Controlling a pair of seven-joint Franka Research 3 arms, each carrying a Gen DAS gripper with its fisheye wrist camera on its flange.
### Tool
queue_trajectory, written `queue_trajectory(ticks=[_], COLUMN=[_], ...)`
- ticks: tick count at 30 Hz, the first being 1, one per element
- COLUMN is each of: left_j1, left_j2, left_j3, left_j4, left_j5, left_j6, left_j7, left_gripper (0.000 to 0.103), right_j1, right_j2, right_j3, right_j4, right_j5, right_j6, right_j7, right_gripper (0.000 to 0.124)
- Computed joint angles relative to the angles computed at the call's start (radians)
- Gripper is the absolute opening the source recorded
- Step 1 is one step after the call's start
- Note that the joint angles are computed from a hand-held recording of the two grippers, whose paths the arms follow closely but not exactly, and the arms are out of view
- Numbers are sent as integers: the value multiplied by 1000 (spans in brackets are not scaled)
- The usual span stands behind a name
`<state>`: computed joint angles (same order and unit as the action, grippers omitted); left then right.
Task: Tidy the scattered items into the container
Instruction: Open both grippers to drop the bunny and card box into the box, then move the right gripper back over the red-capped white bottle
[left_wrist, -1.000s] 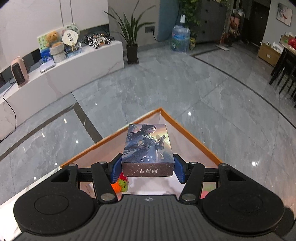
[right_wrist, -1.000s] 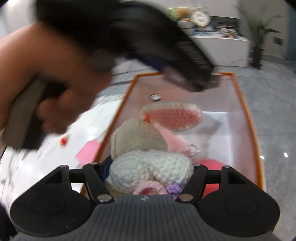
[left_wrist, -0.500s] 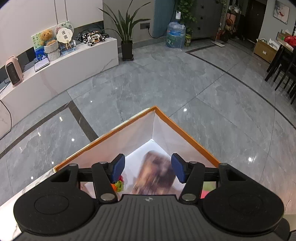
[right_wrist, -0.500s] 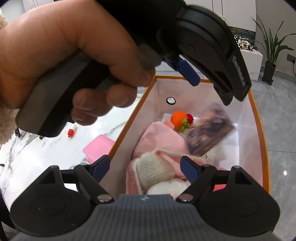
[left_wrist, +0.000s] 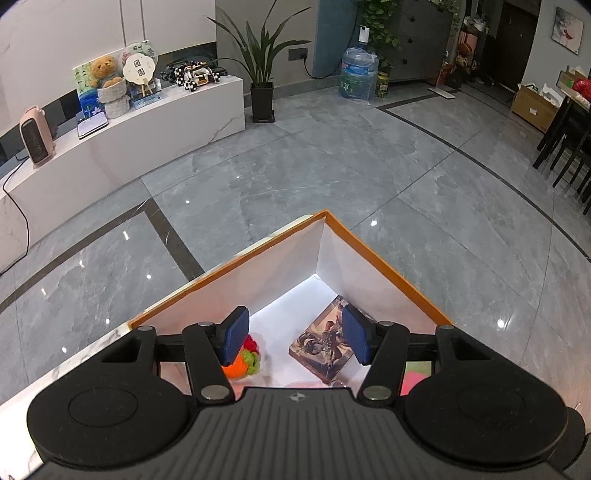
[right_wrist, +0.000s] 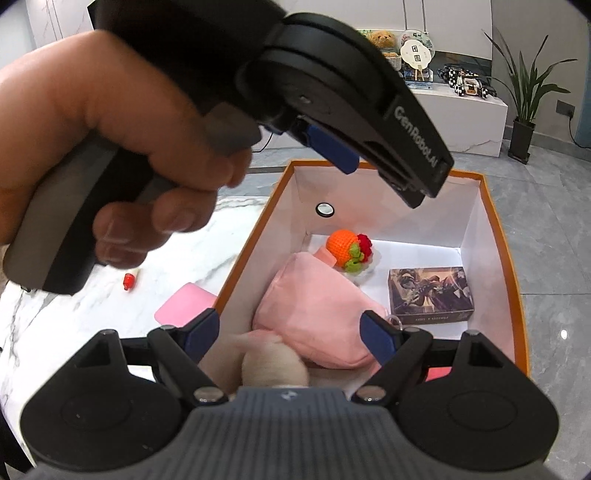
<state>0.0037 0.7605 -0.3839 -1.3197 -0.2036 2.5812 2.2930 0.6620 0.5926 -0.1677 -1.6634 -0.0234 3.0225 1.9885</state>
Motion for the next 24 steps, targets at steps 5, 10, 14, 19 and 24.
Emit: queue_trajectory(ticks=[5,10,14,19,24], left_j1=[24,59,91,148,199], left_j2=[-13,-43,-69,-108,-142], left_j3=[-5,-14,-15,-20,-3], left_j4=[-12,-41,-61,-102,-141], left_j5=[-12,-39,-65,-118,-159], left_j6=[3,15,24,35,37], left_j7=[12,39,59,95,124], left_gripper=[66,66,66,66,66], right_j1=[17,29,31,37,29], right_j2=[2,26,44,76,120], right_j3=[-10,-14,-3,7,37], right_j4=[19,73,119,191,281], right_j5=[-15,-40,-66,-102,-127], right_j6=[-19,-54,-91,-149,-207], right_j7=[6,23,23,33,18], right_gripper=[85,85,85,85,85])
